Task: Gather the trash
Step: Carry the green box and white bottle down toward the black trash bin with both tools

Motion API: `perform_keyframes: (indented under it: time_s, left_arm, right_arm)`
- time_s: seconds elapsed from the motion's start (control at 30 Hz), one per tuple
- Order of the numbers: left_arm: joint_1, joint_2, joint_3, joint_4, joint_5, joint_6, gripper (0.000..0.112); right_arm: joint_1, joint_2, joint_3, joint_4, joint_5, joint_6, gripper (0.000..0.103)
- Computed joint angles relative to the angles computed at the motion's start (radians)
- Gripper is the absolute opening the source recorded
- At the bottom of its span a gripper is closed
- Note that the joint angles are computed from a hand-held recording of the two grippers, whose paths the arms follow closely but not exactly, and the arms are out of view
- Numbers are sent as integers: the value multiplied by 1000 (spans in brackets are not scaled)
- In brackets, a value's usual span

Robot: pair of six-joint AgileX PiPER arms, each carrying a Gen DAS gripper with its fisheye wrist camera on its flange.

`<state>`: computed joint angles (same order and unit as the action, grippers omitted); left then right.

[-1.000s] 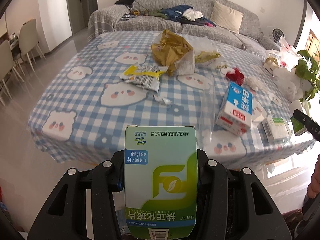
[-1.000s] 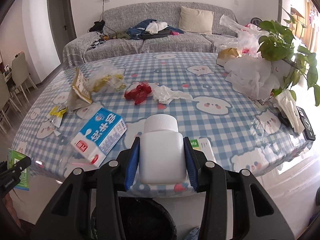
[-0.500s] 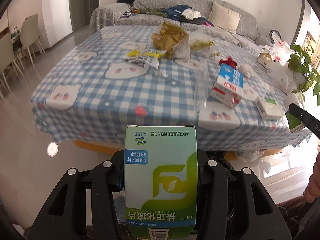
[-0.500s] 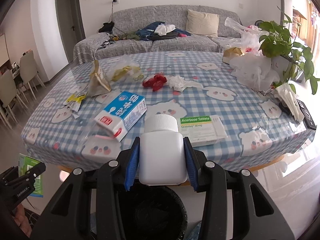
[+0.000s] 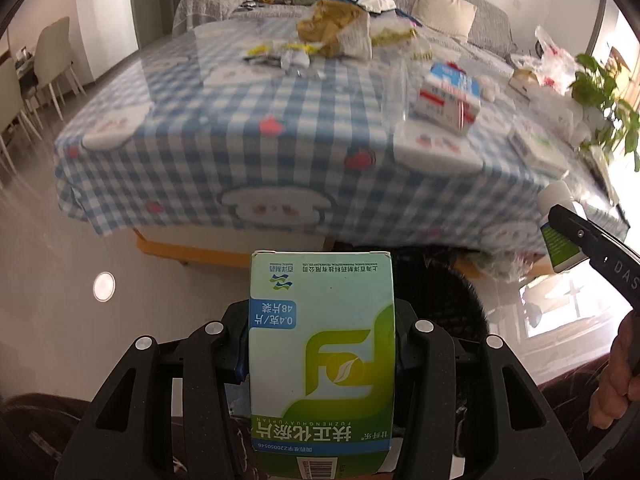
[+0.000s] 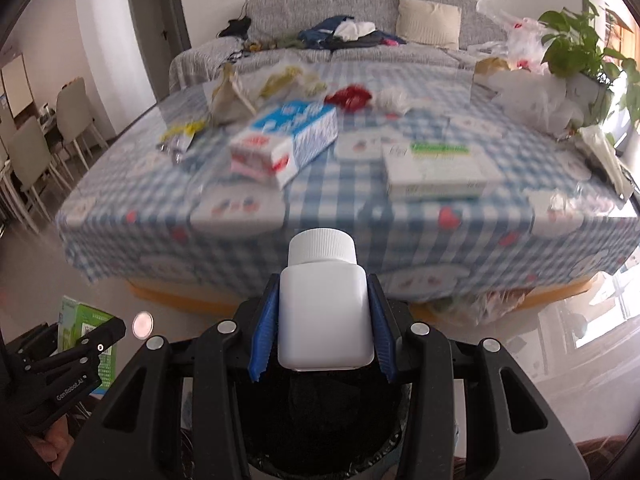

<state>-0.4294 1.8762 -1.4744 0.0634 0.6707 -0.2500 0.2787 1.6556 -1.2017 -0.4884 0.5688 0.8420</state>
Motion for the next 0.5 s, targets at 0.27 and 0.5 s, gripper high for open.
perform_keyframes:
  time_s: [0.27,0.5]
  left_arm:
    - [-28,17,100,172,-63,-151,47]
    - [-13,45,124,131,-104,-126,47]
  right_arm:
    - [53,31,105,-70,-53,123,40]
    - [85,123,135,-145,-64,197,40]
